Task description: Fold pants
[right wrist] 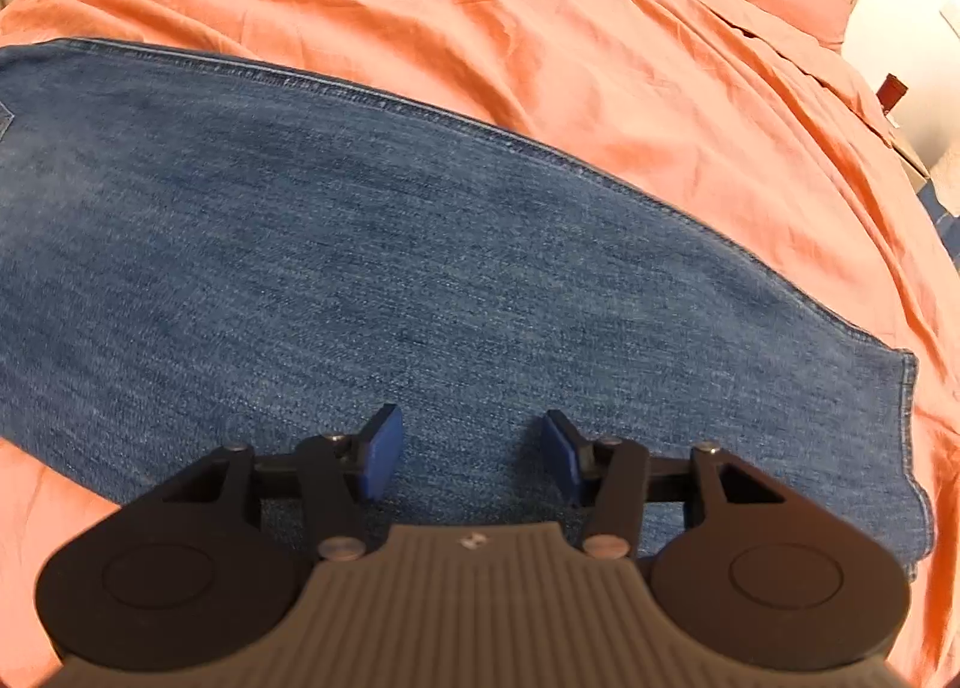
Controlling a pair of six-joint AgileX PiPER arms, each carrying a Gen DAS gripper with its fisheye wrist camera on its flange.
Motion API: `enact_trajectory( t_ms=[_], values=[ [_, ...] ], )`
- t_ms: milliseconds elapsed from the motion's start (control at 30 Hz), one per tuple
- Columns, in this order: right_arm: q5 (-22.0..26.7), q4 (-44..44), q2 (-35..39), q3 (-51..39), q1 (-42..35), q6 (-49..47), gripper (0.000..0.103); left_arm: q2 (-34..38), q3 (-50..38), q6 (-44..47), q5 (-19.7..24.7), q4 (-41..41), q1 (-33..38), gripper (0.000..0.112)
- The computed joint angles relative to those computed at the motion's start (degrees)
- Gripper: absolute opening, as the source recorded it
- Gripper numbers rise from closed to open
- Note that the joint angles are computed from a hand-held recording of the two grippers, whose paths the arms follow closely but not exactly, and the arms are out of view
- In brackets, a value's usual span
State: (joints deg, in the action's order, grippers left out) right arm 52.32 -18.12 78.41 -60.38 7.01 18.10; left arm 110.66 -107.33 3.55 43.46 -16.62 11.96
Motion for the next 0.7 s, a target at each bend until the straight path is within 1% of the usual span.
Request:
enact_trajectory(
  t_ms=[67, 133, 267, 300, 333, 400, 433, 467, 500, 567, 633, 667, 700],
  values=[
    [0.6, -0.5, -0.7, -0.1, 0.4, 0.2, 0.045, -4.0, 1.6, 2.3, -1.0, -0.5, 0.0, 0.021],
    [0.8, 0.0, -1.6, 0.1, 0.4, -0.3, 0.045, -4.2, 0.4, 4.0, -0.6, 1.1, 0.3, 0.021],
    [-0.3, 1.2, -3.4, 1.7, -1.3, -0.5, 0.045, 2.0, -2.9, -0.6, -0.4, 12.3, -1.5, 0.021],
    [-0.7, 1.5, -3.7, 2.2, -1.9, -0.7, 0.045, 4.1, -4.0, -1.8, 0.9, 13.1, -1.7, 0.02],
    [-0.7, 1.5, -3.5, 2.5, -2.5, -0.7, 0.045, 5.4, -3.6, -1.6, 1.3, 11.9, -1.2, 0.02],
    [-1.0, 1.9, -2.8, 2.5, -3.9, -1.7, 0.046, 6.5, -1.3, -0.4, -0.6, 12.6, -1.1, 0.023],
    [-1.3, 2.3, -2.7, 2.6, -4.6, -2.1, 0.047, 7.5, -1.7, -0.2, 0.1, 12.0, -0.7, 0.03],
    [-1.4, 2.8, -2.7, 2.6, -5.5, -2.6, 0.048, 7.8, -2.0, 0.0, 1.2, 10.7, 0.1, 0.041],
    [-1.5, 3.5, -2.7, 2.6, -6.4, -3.1, 0.049, 8.1, -2.6, 0.1, 2.1, 10.1, 0.8, 0.046],
    [-1.6, 4.5, -2.7, 2.5, -7.8, -4.0, 0.05, 6.9, -2.3, 3.2, 1.6, 9.8, 1.7, 0.064],
    [-1.7, 4.6, -2.8, 2.4, -8.5, -4.1, 0.05, 5.0, -1.8, 5.4, -0.3, 11.6, 1.9, 0.074],
    [-2.0, 5.1, -2.8, 2.4, -9.3, -4.6, 0.05, 4.5, -2.8, 7.6, 0.6, 10.2, 2.3, 0.075],
    [-2.2, 5.2, -3.0, 2.8, -9.4, -4.4, 0.05, 4.3, -4.7, 11.4, 2.3, 7.0, 3.1, 0.075]
  ],
)
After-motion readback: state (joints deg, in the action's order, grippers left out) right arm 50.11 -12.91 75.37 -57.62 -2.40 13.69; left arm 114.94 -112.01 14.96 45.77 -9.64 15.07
